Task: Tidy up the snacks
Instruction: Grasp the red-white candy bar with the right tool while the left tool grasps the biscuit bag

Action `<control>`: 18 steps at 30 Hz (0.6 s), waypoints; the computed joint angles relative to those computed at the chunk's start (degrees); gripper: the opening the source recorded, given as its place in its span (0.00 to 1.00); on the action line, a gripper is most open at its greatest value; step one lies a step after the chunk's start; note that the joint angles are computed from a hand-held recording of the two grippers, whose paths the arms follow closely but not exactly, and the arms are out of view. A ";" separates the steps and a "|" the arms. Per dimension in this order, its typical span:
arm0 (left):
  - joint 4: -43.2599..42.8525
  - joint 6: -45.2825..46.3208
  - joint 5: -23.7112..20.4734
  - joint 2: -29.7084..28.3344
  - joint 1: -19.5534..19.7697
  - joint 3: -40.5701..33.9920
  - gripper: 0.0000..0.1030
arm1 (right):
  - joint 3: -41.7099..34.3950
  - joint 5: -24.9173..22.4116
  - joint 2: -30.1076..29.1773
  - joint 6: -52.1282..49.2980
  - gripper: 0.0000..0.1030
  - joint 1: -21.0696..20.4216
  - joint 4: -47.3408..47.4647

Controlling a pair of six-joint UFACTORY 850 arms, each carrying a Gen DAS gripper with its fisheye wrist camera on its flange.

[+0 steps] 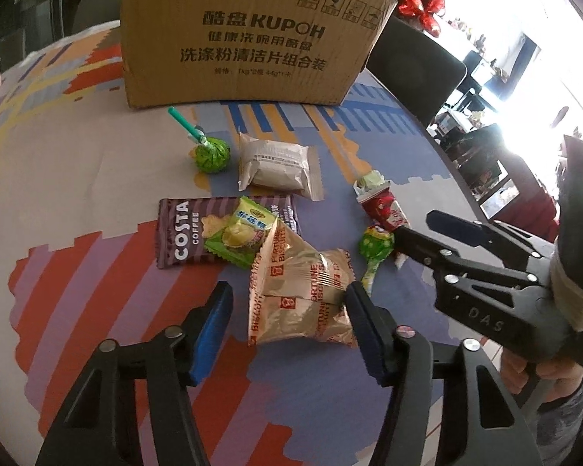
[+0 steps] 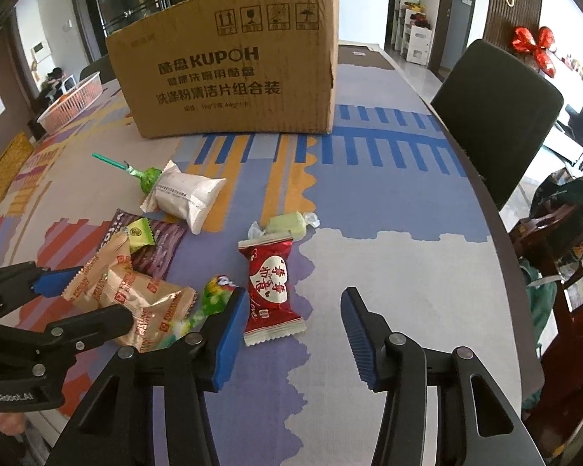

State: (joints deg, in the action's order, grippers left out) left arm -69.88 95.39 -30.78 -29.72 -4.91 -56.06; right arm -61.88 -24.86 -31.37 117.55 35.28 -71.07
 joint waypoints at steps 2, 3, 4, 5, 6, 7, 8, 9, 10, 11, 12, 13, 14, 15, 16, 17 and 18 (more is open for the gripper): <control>1.20 -1.52 -1.02 -0.29 0.07 -0.40 0.50 | -0.44 0.12 -0.37 -0.75 0.49 -0.06 0.20; 1.86 -2.29 -1.52 -0.41 0.08 -0.56 0.47 | -0.65 0.22 -0.57 -1.14 0.47 -0.13 0.23; 2.15 -2.61 -1.86 -0.49 0.06 -0.64 0.46 | -1.02 0.43 -0.88 -1.82 0.47 -0.25 0.58; 2.39 -2.89 -2.11 -0.51 0.05 -0.69 0.45 | -1.09 0.59 -0.95 -2.11 0.45 -0.30 0.88; 2.46 -3.10 -2.16 -0.47 -0.02 -0.68 0.45 | -1.29 0.90 -1.15 -2.46 0.43 -0.41 1.25; 2.32 -3.11 -2.21 -0.46 -0.04 -0.68 0.44 | -1.63 1.30 -1.47 -3.18 0.43 -0.59 1.86; 2.31 -3.30 -2.31 -0.51 -0.07 -0.71 0.44 | -1.81 1.43 -1.59 -3.57 0.42 -0.59 2.29; 2.36 -3.56 -2.42 -0.58 -0.09 -0.77 0.42 | -2.01 1.77 -1.80 -3.68 0.41 -0.74 2.45; 2.70 -4.10 -2.83 -0.70 -0.03 -0.92 0.41 | -2.18 2.16 -1.98 -3.61 0.40 -0.90 2.43; 2.88 -4.32 -3.02 -0.78 -0.04 -1.00 0.40 | -2.27 2.50 -2.13 -3.27 0.37 -1.05 2.09; 2.96 -4.46 -3.16 -0.80 -0.04 -1.03 0.39 | -2.35 2.57 -2.28 -3.19 0.34 -1.12 1.93; 2.82 -4.18 -3.16 -0.65 -0.01 -0.89 0.38 | -2.62 2.64 -2.55 -3.83 0.33 -1.16 2.34; 2.61 -3.96 -3.09 -0.54 -0.05 -0.76 0.37 | -2.58 2.54 -2.57 -3.53 0.31 -1.14 1.90; 2.13 -3.57 -3.18 -0.32 0.04 -0.54 0.35 | -2.44 2.42 -2.50 -2.82 0.31 -1.11 1.12; 1.68 -3.15 -3.31 -0.19 0.09 -0.39 0.35 | -2.26 2.63 -2.39 -2.08 0.30 -1.16 0.68; 1.33 -2.76 -3.22 -0.02 0.06 -0.22 0.34 | -2.15 2.74 -2.32 -1.54 0.30 -1.16 0.33; 1.04 -2.51 -3.07 0.10 0.00 -0.11 0.33 | -1.98 2.69 -2.18 -0.83 0.29 -1.13 -0.04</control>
State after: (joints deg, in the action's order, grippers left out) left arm -68.84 92.87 -33.85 -29.62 -4.91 -56.17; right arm -63.86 -22.17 -33.55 116.72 34.15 -71.11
